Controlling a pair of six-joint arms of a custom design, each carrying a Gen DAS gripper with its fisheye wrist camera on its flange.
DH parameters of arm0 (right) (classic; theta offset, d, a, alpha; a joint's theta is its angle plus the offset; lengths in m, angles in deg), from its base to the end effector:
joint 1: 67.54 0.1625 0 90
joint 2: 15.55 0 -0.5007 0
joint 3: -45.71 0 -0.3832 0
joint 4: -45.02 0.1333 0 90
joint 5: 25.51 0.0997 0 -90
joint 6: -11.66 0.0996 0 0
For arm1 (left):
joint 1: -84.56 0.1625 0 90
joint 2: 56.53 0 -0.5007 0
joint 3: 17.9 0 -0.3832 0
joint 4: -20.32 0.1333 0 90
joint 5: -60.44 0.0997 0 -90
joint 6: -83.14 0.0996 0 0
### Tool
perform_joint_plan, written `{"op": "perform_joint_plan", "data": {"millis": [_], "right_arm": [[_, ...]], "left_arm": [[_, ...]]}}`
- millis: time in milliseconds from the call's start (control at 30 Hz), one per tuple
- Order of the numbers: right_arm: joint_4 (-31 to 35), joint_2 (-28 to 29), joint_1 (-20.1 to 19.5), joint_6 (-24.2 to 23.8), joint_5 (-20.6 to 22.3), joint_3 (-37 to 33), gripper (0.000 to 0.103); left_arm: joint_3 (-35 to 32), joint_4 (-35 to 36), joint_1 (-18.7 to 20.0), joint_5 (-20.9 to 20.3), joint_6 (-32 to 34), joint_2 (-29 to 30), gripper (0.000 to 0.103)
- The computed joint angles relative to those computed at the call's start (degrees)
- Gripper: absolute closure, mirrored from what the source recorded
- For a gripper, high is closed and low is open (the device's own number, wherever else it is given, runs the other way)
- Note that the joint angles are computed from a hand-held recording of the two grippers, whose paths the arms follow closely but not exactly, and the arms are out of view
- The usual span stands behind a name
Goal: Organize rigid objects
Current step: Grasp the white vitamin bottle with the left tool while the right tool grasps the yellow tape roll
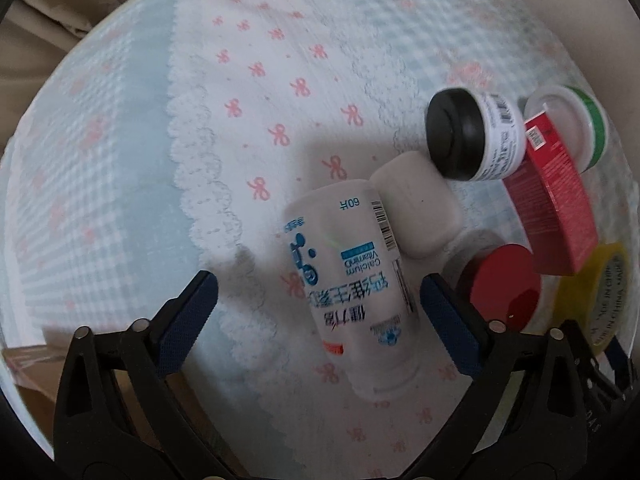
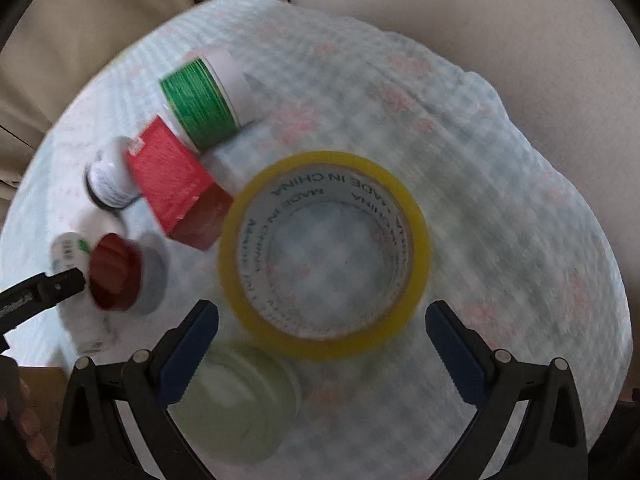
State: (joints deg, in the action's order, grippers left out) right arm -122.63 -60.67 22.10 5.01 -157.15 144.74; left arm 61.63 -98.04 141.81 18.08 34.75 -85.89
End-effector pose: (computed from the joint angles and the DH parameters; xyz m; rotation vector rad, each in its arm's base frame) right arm 0.0627 -0.7007 0.1796 -0.0588 -2.3660 0.4401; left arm -0.2314 -0.7423 0.0144 -0.1170 2.2631 -0.3179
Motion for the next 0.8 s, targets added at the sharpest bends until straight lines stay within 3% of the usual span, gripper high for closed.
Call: {"op": "perform_joint_plan", "data": {"millis": [300, 433, 800], "right_arm": [[-6.5, 2.5, -0.1, -4.7, -2.9, -1.1, 0.0], [-8.1, 3.1, 0.1, -7.9, -2.7, -1.7, 0.007], [-8.5, 2.9, -0.3, -8.6, -1.0, -1.8, 0.007]], "left_arm": [[-0.5, -3.2, 1.2, -2.0, 3.1, 1.4, 0.028], [-0.2, -5.8, 1.2, -3.2, 4.6, 1.7, 0.046], [0.8, -7.8, -0.3, -1.5, 4.9, 1.4, 0.048]]}}
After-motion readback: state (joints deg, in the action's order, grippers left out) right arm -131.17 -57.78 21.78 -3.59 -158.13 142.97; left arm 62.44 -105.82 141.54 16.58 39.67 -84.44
